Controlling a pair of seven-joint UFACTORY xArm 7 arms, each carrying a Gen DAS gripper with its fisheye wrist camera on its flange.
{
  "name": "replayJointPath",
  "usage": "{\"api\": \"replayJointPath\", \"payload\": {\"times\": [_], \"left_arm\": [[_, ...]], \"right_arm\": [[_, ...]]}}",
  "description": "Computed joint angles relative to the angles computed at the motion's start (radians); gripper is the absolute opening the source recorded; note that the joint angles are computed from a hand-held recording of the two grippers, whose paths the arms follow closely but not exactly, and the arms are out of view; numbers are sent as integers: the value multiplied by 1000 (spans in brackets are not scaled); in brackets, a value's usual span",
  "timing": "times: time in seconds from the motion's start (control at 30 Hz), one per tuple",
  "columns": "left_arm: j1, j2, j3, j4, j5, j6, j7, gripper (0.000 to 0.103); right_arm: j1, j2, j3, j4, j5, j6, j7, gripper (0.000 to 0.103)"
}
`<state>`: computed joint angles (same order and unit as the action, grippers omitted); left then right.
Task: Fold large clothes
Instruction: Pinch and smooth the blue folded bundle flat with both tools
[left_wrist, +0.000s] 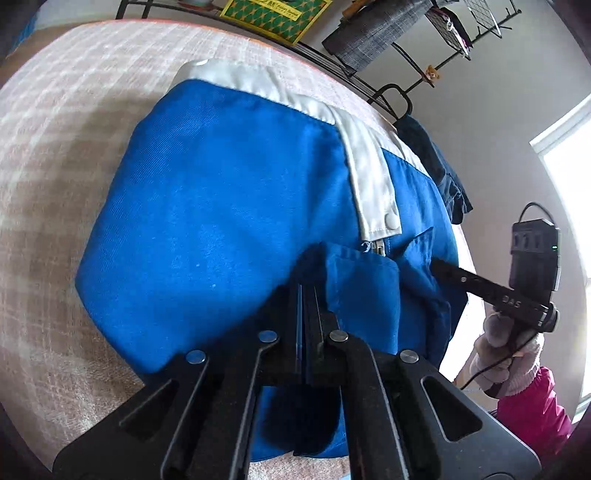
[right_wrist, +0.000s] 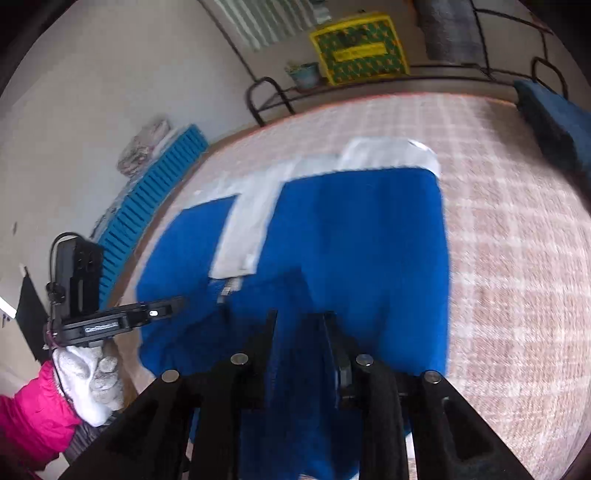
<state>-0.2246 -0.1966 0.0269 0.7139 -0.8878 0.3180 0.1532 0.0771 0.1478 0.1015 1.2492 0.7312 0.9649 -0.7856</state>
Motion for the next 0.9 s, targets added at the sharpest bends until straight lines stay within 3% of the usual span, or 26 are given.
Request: {"api": "replayJointPath", "payload": {"times": [0.03,0.13,0.2,0.27,0.37,0.53,0.77,0.9], "left_arm": [[16,-10,-14,-6,6,11,2,2],[21,-74,-8,-21,107,56,-54,3],[19,-128,1,-28,129,36,-64,3],[51,-139,-9,-3,219,16,-131,3],[117,-84,-23,71,380,2,-257,3],[178,55,-14,177,546,-32,-368,9],[205,228,-11,305,469,20,-276,10],[218,301,-23,339,603,43,-312,13]], "right_arm": [[-36,36,21,23,-14,35,46,2],[-31,54,-10,50,-6,88,62,0],[-31,13,-3,49,-21,82,24,9],[-41,-21,-2,58,50,91,-52,12],[-21,-42,0,71,117,-5,-105,22],[15,50,22,161,170,-136,-68,23],[57,198,45,298,-62,-177,78,23],[40,277,60,369,-136,-132,158,19]]}}
